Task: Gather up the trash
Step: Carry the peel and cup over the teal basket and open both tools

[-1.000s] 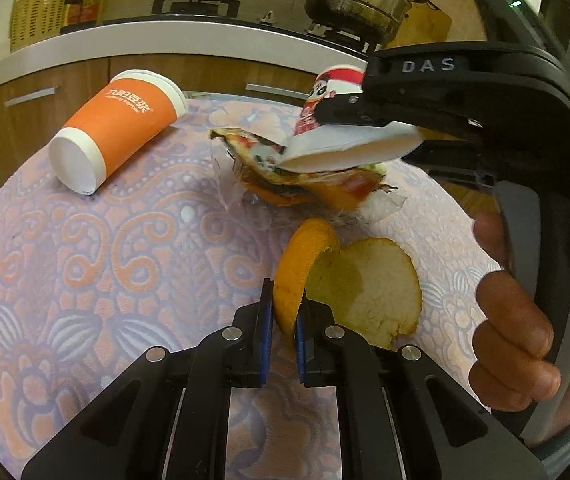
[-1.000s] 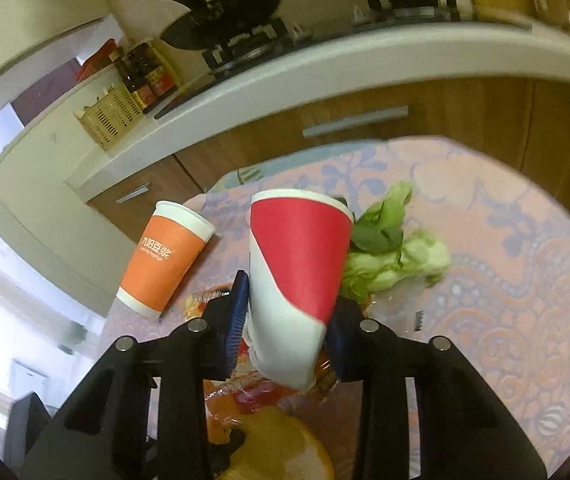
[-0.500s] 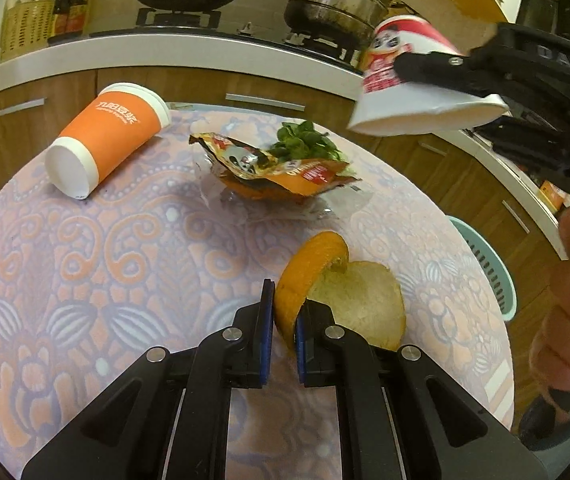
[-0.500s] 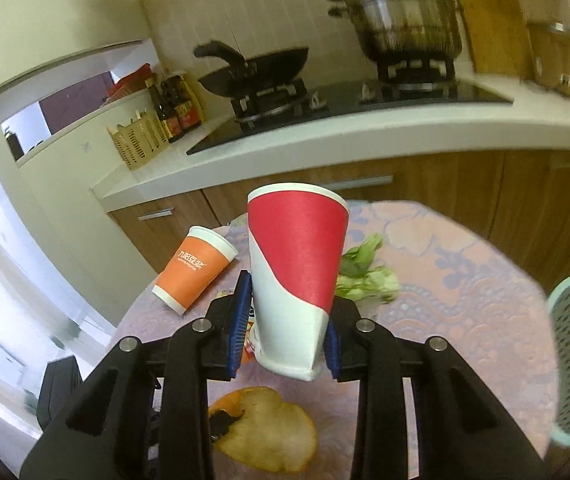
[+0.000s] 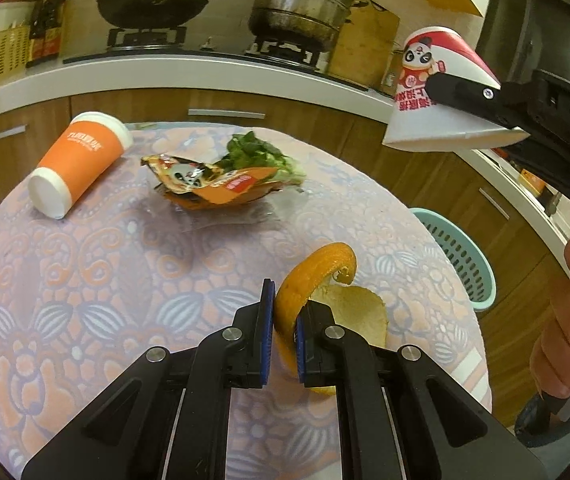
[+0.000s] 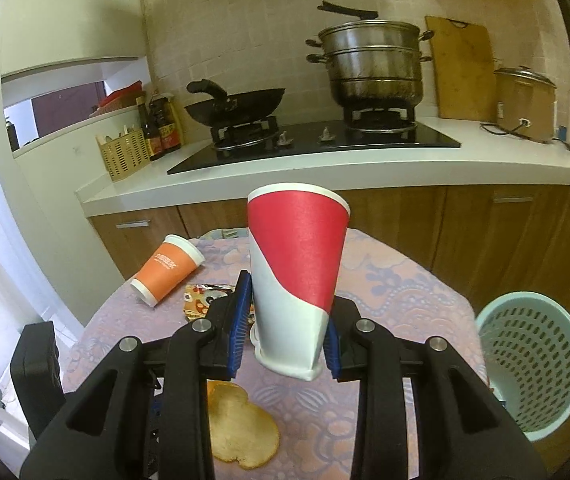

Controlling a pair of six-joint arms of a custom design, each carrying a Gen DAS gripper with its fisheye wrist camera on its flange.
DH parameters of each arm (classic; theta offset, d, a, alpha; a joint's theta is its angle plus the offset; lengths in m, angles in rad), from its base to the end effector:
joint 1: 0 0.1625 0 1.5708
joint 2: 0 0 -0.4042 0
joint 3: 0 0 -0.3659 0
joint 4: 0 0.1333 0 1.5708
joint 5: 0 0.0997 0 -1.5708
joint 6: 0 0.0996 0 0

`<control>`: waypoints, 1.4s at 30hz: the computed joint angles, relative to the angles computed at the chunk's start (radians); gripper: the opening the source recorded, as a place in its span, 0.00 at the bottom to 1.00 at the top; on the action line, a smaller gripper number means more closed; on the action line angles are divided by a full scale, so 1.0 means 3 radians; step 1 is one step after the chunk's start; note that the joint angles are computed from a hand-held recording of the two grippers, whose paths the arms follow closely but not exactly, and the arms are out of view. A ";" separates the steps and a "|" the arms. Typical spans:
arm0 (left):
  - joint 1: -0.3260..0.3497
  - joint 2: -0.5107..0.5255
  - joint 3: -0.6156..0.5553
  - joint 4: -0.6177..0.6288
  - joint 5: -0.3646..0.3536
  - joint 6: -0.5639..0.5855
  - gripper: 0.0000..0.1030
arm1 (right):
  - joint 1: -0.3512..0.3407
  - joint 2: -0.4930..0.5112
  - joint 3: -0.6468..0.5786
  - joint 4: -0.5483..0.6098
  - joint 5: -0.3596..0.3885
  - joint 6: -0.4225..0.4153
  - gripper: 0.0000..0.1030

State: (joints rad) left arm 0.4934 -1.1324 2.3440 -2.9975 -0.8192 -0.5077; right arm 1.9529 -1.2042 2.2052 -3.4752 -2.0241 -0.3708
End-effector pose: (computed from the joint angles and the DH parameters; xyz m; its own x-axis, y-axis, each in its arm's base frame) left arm -0.2685 -0.3730 0.1361 -0.8329 0.2770 -0.4792 0.5213 0.6836 -0.5108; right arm 0.2601 -0.4067 0.2546 -0.8134 -0.2231 0.5372 -0.5638 0.5295 -0.6338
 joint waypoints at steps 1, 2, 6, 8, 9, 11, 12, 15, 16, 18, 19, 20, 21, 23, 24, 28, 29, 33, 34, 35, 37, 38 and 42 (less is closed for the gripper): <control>-0.0014 0.0013 -0.0016 0.0002 -0.0003 0.0014 0.07 | 0.0003 -0.0021 0.0019 -0.0018 -0.0021 -0.0007 0.28; -0.0031 0.0018 -0.0019 0.0006 0.0001 0.0011 0.07 | 0.0003 -0.0040 0.0039 -0.0049 -0.0048 -0.0025 0.28; -0.0044 0.0081 -0.0097 -0.0010 -0.0010 0.0118 0.07 | -0.0020 -0.0114 0.0126 -0.0164 -0.0140 -0.0102 0.28; -0.0050 0.0130 -0.0152 -0.0016 -0.0026 0.0165 0.07 | -0.0054 -0.0160 0.0181 -0.0224 -0.0188 -0.0127 0.28; -0.0046 0.0148 -0.0177 -0.0015 -0.0035 0.0188 0.07 | -0.0077 -0.0188 0.0206 -0.0233 -0.0193 -0.0124 0.28; -0.0048 0.0200 -0.0239 -0.0012 -0.0052 0.0247 0.07 | -0.0143 -0.0254 0.0249 -0.0243 -0.0207 -0.0100 0.28; -0.0050 0.0227 -0.0273 -0.0009 -0.0060 0.0275 0.07 | -0.0180 -0.0290 0.0272 -0.0247 -0.0209 -0.0089 0.28; -0.0057 0.0359 -0.0430 0.0000 -0.0094 0.0418 0.07 | -0.0321 -0.0425 0.0343 -0.0254 -0.0201 -0.0033 0.28; -0.0051 0.0399 -0.0480 0.0002 -0.0113 0.0465 0.07 | -0.0349 -0.0454 0.0362 -0.0262 -0.0201 -0.0018 0.28; -0.0037 0.0514 -0.0648 0.0058 -0.0145 0.0576 0.07 | -0.0435 -0.0539 0.0398 -0.0245 -0.0168 0.0009 0.28; -0.0041 0.0570 -0.0722 0.0068 -0.0148 0.0631 0.07 | -0.0484 -0.0586 0.0419 -0.0242 -0.0150 -0.0002 0.28; -0.0043 0.0621 -0.0789 0.0069 -0.0152 0.0690 0.07 | -0.0513 -0.0607 0.0433 -0.0268 -0.0163 -0.0025 0.28; -0.0044 0.0668 -0.0843 0.0062 -0.0159 0.0739 0.07 | -0.0541 -0.0632 0.0446 -0.0286 -0.0175 -0.0047 0.28; -0.0037 0.0813 -0.1022 0.0061 -0.0206 0.0855 0.07 | -0.0601 -0.0664 0.0471 -0.0354 -0.0230 -0.0096 0.28; -0.0028 0.0858 -0.1082 0.0074 -0.0237 0.0878 0.07 | -0.0636 -0.0687 0.0489 -0.0389 -0.0247 -0.0111 0.28; 0.0034 0.1147 -0.1461 0.0214 -0.0399 0.0962 0.07 | -0.0943 -0.0876 0.0531 -0.0392 -0.0181 0.0052 0.28; 0.0045 0.1225 -0.1559 0.0250 -0.0421 0.0980 0.07 | -0.1037 -0.0922 0.0538 -0.0376 -0.0163 0.0107 0.28; 0.0077 0.1578 -0.1982 0.0391 -0.0454 0.1076 0.07 | -0.1361 -0.1055 0.0562 -0.0284 -0.0072 0.0253 0.28; 0.0079 0.1636 -0.2041 0.0400 -0.0454 0.1084 0.07 | -0.1449 -0.1078 0.0562 -0.0262 -0.0052 0.0275 0.28; 0.0088 0.1726 -0.2158 0.0444 -0.0468 0.1100 0.07 | -0.1515 -0.1089 0.0557 -0.0244 -0.0043 0.0297 0.28; 0.0104 0.1899 -0.2370 0.0498 -0.0505 0.1149 0.07 | -0.1636 -0.1115 0.0532 -0.0167 -0.0013 0.0344 0.28; 0.0108 0.1946 -0.2424 0.0512 -0.0516 0.1154 0.07 | -0.1685 -0.1118 0.0515 -0.0133 -0.0001 0.0362 0.28; 0.0146 0.2201 -0.2730 0.0612 -0.0589 0.1181 0.07 | -0.1862 -0.1141 0.0428 0.0015 0.0033 0.0416 0.28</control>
State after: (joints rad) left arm 0.5371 -0.4720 1.5250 -2.8138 -0.9958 -0.1533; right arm 1.3943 -1.5464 2.3337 -3.4707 -2.0140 -0.2460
